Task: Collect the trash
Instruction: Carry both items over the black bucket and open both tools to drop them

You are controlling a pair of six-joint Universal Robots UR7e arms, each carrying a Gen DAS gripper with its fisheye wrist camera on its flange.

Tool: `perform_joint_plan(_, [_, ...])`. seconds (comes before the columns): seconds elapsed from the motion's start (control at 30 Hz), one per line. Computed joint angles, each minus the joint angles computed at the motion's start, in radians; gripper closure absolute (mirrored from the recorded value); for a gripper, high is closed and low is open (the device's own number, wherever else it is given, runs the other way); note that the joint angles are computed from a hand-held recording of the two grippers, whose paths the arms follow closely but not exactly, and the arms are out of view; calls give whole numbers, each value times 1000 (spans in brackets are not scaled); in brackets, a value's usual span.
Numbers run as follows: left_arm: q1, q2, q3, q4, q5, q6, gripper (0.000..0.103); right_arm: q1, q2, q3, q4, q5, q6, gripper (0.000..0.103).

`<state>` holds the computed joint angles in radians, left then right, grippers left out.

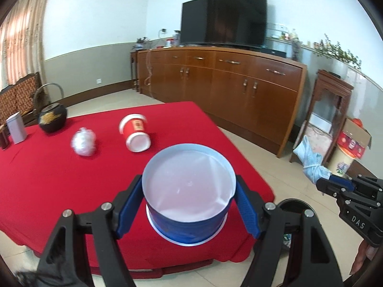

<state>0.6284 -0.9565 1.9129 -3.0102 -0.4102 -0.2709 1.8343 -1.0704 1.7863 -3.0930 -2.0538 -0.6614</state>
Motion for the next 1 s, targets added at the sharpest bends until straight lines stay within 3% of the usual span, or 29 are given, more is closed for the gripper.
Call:
perform_joint_plan(0.57, [-19, 218, -183, -14, -173, 112, 29, -163, -176, 90, -29, -13, 17, 87])
perform_joint_plan(1.0, [8, 369, -353, 65, -267, 127, 29, -268, -171, 39, 5, 1, 2, 87])
